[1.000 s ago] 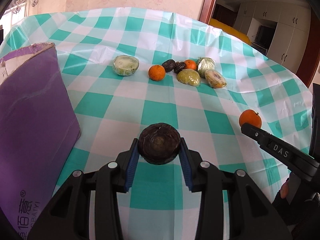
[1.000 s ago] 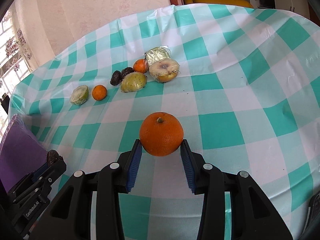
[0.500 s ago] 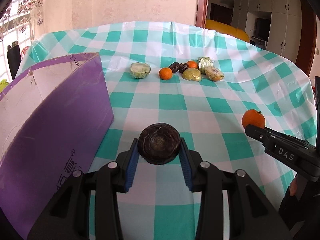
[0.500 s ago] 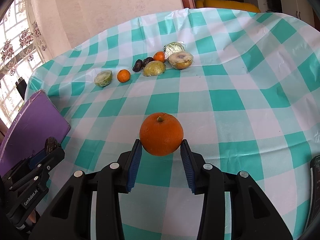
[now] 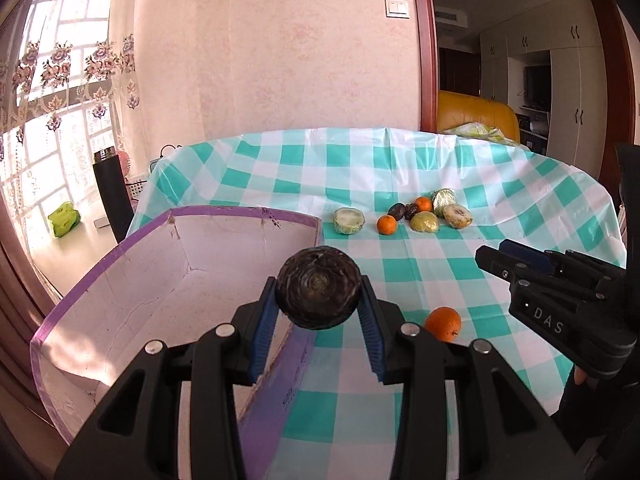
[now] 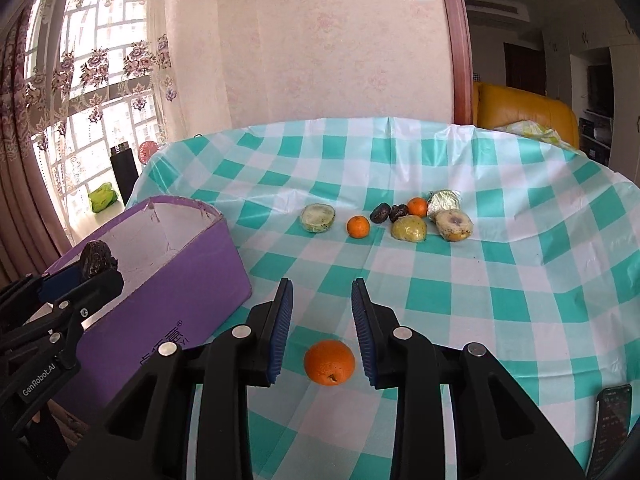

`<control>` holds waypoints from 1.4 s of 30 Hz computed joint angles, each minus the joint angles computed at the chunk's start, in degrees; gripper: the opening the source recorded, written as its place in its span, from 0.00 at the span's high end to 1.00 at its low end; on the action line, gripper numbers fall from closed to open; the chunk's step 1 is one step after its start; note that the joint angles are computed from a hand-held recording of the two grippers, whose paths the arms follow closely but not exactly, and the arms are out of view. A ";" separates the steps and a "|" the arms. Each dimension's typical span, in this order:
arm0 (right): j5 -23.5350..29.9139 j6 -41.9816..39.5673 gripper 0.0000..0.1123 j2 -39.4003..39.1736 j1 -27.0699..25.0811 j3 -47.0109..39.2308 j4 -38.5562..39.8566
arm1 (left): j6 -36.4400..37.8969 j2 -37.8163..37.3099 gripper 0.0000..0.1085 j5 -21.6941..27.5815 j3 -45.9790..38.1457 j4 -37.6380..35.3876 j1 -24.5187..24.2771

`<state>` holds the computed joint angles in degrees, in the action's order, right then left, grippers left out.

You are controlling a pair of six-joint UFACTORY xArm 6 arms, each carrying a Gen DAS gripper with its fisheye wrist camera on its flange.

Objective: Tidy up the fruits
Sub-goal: 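Carry the orange and dark fruit with both tools over the purple box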

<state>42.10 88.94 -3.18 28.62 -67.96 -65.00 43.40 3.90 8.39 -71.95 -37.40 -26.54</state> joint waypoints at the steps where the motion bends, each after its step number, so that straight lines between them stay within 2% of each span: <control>1: 1.91 -0.94 0.72 1.22 0.17 -1.07 0.23 | 0.00 0.33 0.63 1.21 -0.66 -0.11 0.62; 3: 2.05 -2.62 0.69 2.31 -1.36 -0.96 3.64 | 2.85 0.92 0.64 5.57 -2.22 -4.28 1.78; 4: -1.10 -4.37 0.64 2.00 -3.12 0.57 7.64 | 3.65 0.85 0.64 5.81 -2.03 -4.92 1.88; 5: -4.25 -6.56 0.53 1.62 -4.44 2.27 11.12 | 4.83 0.91 0.63 5.03 -1.67 -5.48 1.64; 7: -5.54 -10.93 0.40 2.12 -4.59 3.91 14.45 | 5.85 1.54 0.63 4.86 -1.98 -6.09 1.44; 8: -5.52 -10.68 0.40 2.55 -4.10 4.20 13.74 | 5.33 2.16 0.64 5.66 -2.62 -6.01 1.47; 11: -10.66 -12.07 0.40 4.72 -4.30 3.50 15.67 | 4.54 2.90 0.64 6.49 -3.21 -5.45 1.72; 15: -15.26 -23.32 0.40 10.59 -2.57 -1.48 23.34 | 6.47 1.62 0.64 5.94 -2.38 -7.04 2.40; 16: -17.71 -23.71 0.39 11.71 -2.28 -2.11 23.28 | 6.55 1.30 0.64 5.91 -2.41 -7.25 2.91; 18: -21.82 -30.58 0.37 14.17 -1.75 -3.66 30.36 | 5.83 0.95 0.64 5.90 -2.60 -7.10 4.06; 19: -21.90 -34.12 0.37 15.62 -1.01 -5.11 33.04 | 5.81 0.98 0.64 6.30 -2.95 -7.49 4.70; 21: -20.47 -36.17 0.37 17.25 0.52 -7.28 33.12 | 5.44 1.20 0.64 6.39 -3.51 -7.70 5.80; 24: -19.60 -41.85 0.37 19.70 2.20 -9.57 38.65 | 5.15 1.52 0.64 7.11 -4.35 -8.86 7.66; 25: -18.83 -42.14 0.38 20.45 2.84 -10.48 37.81 | 4.92 1.67 0.64 7.51 -4.75 -9.11 8.20; 30: -18.02 -44.12 0.63 23.52 4.58 -14.12 36.74 | 4.17 1.21 0.64 8.36 -4.86 -7.68 9.89; 31: -17.72 -43.92 0.65 23.78 4.78 -14.50 36.03 | 3.66 1.10 0.64 8.48 -4.78 -7.01 10.16; 35: -15.55 -37.84 0.65 21.86 5.15 -13.31 28.74 | -0.23 0.84 0.64 6.87 -3.70 -1.66 10.99; 37: -16.18 -30.54 0.65 18.55 4.48 -10.61 23.00 | -3.96 0.94 0.64 4.81 -2.99 3.20 11.59; 39: -14.35 -23.21 0.65 15.64 4.09 -9.49 15.51 | -8.05 1.25 0.63 3.63 -2.75 7.75 12.50; 42: -13.29 -16.90 0.65 13.22 3.63 -9.98 9.29 | -13.17 2.43 0.64 3.25 -3.57 12.93 13.98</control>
<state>28.81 72.04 10.04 32.25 -77.94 -55.72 30.23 6.33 11.64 -75.52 -24.47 -12.55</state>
